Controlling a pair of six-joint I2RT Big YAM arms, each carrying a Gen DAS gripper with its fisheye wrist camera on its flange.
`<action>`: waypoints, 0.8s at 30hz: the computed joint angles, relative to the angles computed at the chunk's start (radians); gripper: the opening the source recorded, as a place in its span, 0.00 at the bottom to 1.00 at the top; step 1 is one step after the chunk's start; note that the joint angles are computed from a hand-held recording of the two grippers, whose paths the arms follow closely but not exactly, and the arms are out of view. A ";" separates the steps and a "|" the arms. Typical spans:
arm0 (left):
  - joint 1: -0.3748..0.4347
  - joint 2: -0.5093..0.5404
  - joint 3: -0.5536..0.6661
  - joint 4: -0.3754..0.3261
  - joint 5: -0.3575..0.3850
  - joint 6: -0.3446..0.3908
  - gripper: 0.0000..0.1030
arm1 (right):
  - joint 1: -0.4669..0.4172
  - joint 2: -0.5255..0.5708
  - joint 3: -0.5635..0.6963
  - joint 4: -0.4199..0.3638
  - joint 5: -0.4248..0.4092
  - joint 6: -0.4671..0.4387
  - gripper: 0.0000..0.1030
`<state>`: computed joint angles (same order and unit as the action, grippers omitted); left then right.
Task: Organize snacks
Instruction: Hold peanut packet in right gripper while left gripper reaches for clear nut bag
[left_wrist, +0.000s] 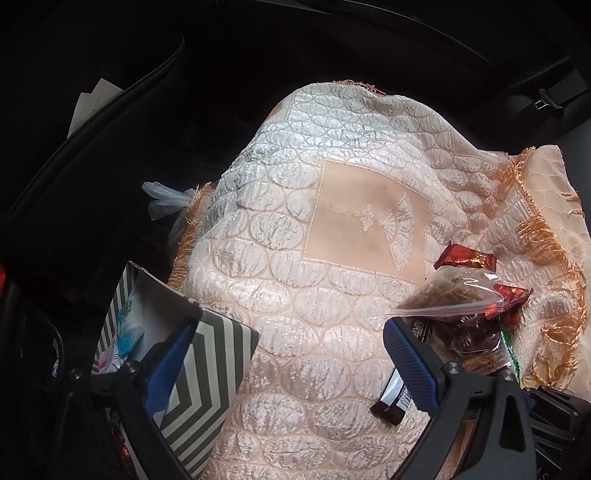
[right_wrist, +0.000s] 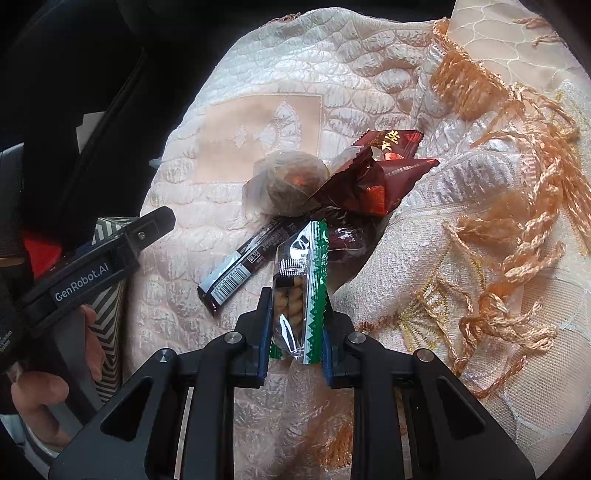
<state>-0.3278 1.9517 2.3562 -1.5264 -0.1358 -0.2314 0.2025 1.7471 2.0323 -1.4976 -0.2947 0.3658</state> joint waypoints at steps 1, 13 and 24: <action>-0.004 -0.012 -0.021 0.017 -0.008 0.000 0.97 | -0.001 0.001 0.001 -0.001 -0.003 0.000 0.20; -0.061 -0.075 -0.178 0.111 -0.041 -0.042 0.95 | 0.000 0.012 0.017 -0.027 0.003 -0.025 0.20; -0.057 -0.126 -0.330 0.274 -0.172 0.043 0.95 | -0.004 0.009 0.013 -0.025 -0.016 -0.019 0.20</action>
